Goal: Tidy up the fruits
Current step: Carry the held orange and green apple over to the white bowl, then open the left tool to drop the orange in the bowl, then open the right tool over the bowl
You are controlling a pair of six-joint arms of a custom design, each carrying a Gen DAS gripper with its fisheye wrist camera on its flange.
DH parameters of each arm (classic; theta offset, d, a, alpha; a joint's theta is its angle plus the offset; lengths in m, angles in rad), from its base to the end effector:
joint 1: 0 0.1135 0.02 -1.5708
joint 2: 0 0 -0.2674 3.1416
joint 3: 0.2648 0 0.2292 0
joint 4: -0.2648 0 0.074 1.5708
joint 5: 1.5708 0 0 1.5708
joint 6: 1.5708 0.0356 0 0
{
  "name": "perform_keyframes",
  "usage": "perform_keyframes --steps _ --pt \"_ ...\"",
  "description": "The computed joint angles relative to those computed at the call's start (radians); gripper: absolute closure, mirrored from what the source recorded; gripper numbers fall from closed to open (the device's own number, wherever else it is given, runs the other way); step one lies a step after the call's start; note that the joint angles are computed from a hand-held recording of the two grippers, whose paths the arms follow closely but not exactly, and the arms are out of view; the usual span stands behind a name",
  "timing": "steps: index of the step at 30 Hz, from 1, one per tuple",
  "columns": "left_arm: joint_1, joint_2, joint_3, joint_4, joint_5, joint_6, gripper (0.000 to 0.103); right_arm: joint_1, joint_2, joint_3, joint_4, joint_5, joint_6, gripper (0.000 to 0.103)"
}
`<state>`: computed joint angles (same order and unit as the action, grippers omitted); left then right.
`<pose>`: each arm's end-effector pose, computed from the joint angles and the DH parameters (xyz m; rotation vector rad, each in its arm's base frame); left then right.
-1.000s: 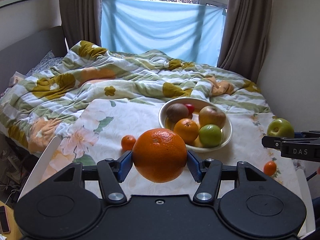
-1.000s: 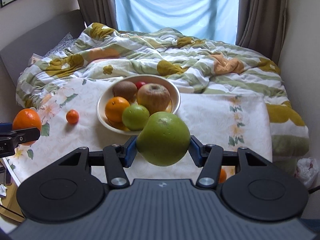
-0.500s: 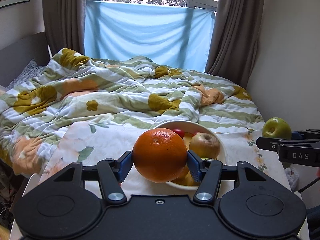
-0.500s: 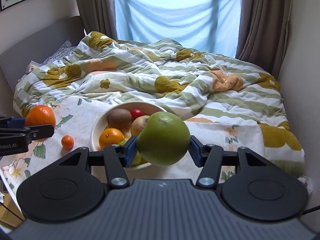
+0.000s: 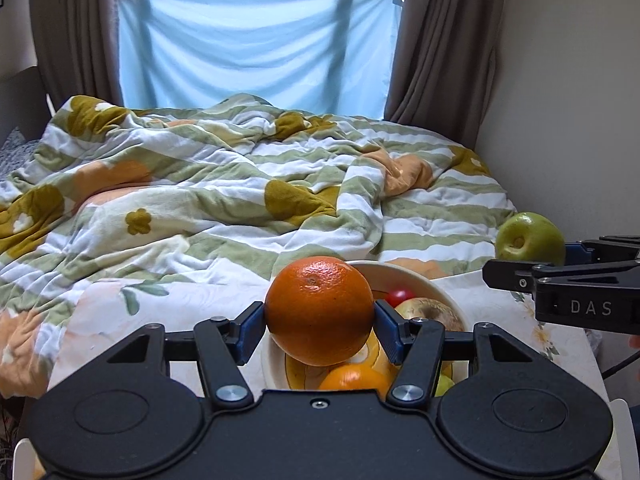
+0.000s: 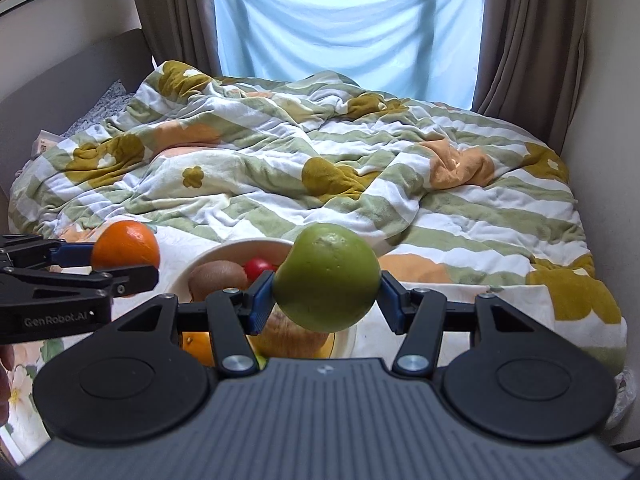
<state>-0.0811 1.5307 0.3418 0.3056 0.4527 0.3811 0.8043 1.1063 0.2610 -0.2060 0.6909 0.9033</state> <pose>0.2127 -0.0329 0.1158 0.7328 2.2616 -0.4128 0.1150 0.0867 0.1388 0.3327 2.2809 -0.0830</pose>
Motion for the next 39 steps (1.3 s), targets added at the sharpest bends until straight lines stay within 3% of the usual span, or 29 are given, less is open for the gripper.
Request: perform_keyframes --steps 7,12,22,31,32,34,39 --pt "-0.104 0.218 0.120 0.082 -0.028 0.011 0.040 -0.217 0.142 -0.017 0.254 -0.120 -0.171 0.033" --pt "-0.157 0.330 0.219 0.059 -0.031 0.020 0.040 -0.305 0.213 -0.029 0.354 -0.167 -0.221 0.033" --pt "-0.229 0.451 0.356 -0.018 -0.050 0.020 0.040 -0.390 0.258 -0.050 0.396 -0.195 -0.214 0.033" --pt "-0.252 0.487 0.392 -0.044 -0.067 0.003 0.039 -0.432 0.246 -0.070 0.396 -0.200 -0.213 0.033" --pt "-0.250 0.481 0.383 -0.028 -0.062 -0.002 0.033 -0.433 0.240 -0.070 0.391 -0.199 -0.213 0.033" --pt "-0.241 0.456 0.360 0.003 -0.050 -0.014 0.008 -0.432 0.236 -0.068 0.384 -0.197 -0.212 0.033" --pt "-0.192 0.365 0.305 0.004 -0.030 -0.007 0.005 -0.435 0.200 -0.067 0.358 -0.196 -0.227 0.033"
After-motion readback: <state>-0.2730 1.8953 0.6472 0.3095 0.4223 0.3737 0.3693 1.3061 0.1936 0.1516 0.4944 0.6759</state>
